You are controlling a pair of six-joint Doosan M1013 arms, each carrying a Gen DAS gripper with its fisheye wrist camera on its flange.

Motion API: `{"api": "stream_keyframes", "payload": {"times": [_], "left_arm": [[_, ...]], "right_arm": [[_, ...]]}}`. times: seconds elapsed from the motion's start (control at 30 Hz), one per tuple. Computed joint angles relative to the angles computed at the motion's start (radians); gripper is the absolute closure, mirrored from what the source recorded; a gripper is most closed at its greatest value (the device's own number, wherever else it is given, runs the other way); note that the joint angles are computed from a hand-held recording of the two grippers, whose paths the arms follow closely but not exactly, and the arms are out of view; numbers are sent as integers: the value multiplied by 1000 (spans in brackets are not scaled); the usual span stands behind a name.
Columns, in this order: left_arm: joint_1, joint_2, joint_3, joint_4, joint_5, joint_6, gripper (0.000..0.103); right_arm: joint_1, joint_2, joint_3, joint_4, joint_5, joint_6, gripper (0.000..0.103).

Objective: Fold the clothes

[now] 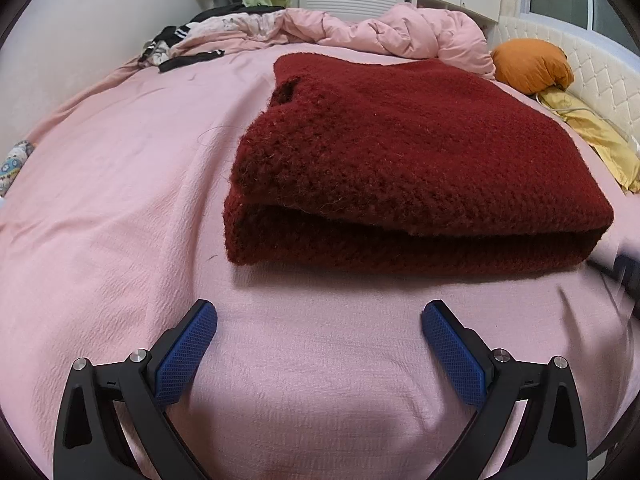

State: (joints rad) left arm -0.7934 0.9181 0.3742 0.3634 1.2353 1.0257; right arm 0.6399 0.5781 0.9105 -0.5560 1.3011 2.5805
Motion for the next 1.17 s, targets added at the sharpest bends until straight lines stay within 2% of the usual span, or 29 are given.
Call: {"api": "stream_keyframes", "payload": {"times": [0.07, 0.13, 0.27, 0.63, 0.8, 1.03, 1.17], "left_arm": [[-3, 7, -12, 14, 13, 3, 0], [-5, 8, -15, 22, 18, -2, 0], [-6, 6, -11, 27, 17, -8, 0], [1, -2, -2, -1, 9, -19, 0], [-5, 11, -24, 24, 26, -14, 0], [-9, 27, -53, 43, 51, -31, 0], [-11, 18, -31, 56, 32, -39, 0]], "right_arm": [[6, -2, 31, 38, 9, -14, 28], [20, -6, 48, -17, -4, -32, 28], [3, -17, 54, 31, -19, -33, 28], [7, -26, 78, 17, -55, -41, 27], [8, -39, 104, 8, -96, -41, 26], [9, -40, 108, 2, -103, -38, 26], [10, -40, 109, -2, -106, -36, 26]]}}
